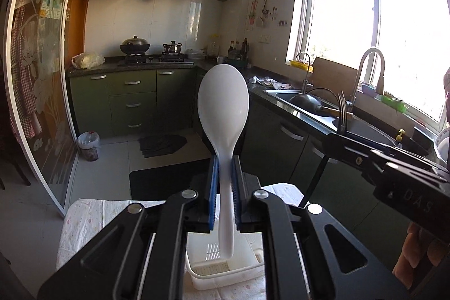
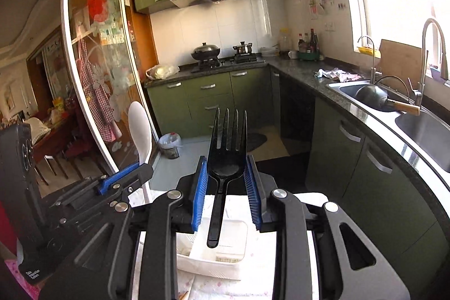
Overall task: Organize utensils
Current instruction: 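Carry spoon and fork over the white caddy and open both grippers to drop them, then grasp the second black fork handle with the left gripper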
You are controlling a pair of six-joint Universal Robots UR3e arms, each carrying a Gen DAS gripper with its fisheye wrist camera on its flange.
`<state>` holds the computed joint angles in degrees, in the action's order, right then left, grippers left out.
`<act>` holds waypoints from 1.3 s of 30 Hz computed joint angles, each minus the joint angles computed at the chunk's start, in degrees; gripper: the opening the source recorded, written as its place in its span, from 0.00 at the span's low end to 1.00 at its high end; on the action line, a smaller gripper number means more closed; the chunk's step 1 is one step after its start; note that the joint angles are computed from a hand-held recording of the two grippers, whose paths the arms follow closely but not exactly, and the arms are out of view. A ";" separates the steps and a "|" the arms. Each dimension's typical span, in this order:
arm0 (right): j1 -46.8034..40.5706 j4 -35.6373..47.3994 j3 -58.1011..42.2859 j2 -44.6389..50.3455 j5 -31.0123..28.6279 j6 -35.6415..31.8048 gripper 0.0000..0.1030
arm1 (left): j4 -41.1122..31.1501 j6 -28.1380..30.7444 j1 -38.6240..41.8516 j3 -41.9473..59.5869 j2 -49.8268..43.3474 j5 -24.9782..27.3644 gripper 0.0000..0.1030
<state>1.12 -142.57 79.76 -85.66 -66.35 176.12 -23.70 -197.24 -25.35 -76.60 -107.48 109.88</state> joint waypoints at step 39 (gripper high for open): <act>-12.11 43.86 35.82 -34.10 7.75 -28.61 0.44 | -40.03 -6.55 -4.35 -23.05 15.68 -22.66 0.34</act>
<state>-11.00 -98.70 115.59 -119.76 -58.60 147.51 -63.73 -203.79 -29.71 -99.65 -91.80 87.21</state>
